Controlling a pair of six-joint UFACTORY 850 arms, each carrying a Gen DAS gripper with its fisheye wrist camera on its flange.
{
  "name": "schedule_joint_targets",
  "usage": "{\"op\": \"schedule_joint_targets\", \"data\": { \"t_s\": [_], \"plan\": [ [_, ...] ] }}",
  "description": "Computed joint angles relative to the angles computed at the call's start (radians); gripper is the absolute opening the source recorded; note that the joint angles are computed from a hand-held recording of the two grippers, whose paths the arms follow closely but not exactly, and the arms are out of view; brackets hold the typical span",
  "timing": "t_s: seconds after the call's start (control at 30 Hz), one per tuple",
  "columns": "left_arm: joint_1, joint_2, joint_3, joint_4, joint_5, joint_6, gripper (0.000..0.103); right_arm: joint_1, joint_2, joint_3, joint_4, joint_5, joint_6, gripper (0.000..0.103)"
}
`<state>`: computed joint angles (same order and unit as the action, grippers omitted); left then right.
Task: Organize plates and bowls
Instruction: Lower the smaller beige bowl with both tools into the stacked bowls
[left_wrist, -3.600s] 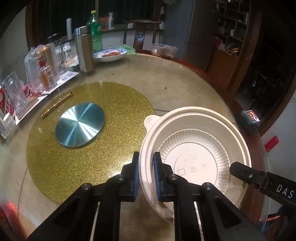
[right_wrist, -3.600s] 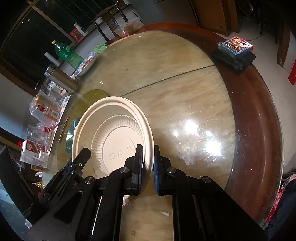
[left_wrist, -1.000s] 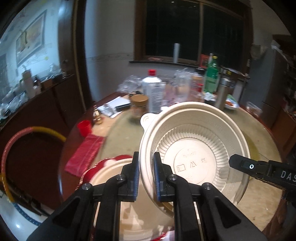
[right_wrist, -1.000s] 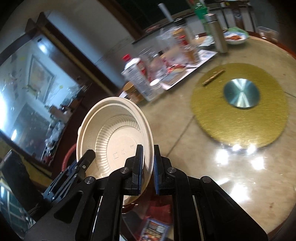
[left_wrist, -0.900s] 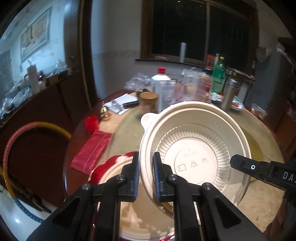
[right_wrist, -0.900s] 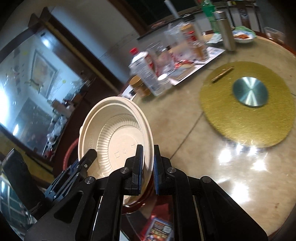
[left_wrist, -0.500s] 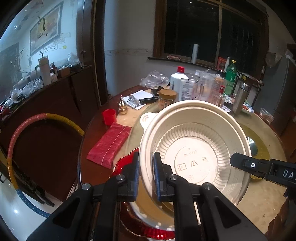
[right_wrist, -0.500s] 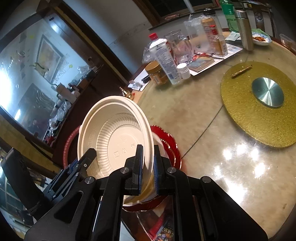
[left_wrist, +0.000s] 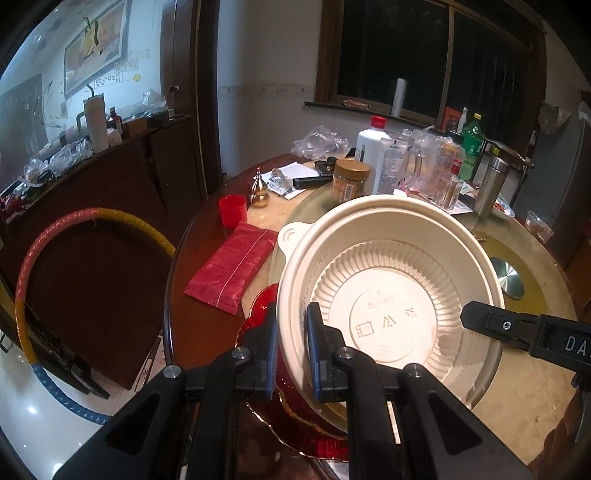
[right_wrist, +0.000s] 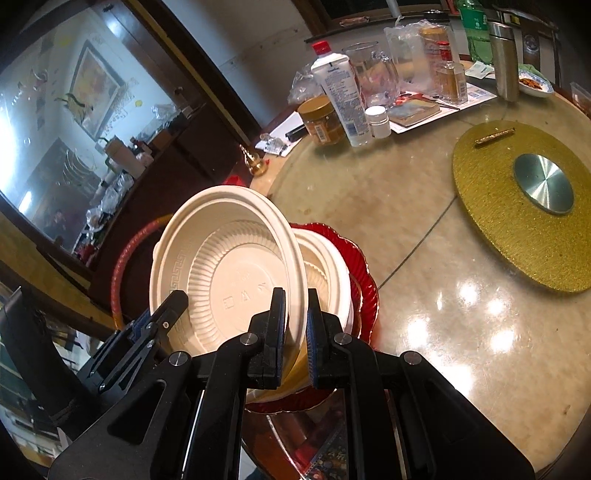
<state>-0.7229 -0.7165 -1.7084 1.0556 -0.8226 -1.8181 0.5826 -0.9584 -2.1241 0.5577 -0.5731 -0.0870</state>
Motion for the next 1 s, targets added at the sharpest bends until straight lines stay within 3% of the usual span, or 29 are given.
{"op": "schedule_joint_targets", "data": {
  "t_s": [1.0],
  "plan": [
    [0.007, 0.002, 0.010, -0.024, 0.004, 0.033, 0.013, 0.006, -0.054, -0.079, -0.068, -0.068, 0.053, 0.010]
  ]
}}
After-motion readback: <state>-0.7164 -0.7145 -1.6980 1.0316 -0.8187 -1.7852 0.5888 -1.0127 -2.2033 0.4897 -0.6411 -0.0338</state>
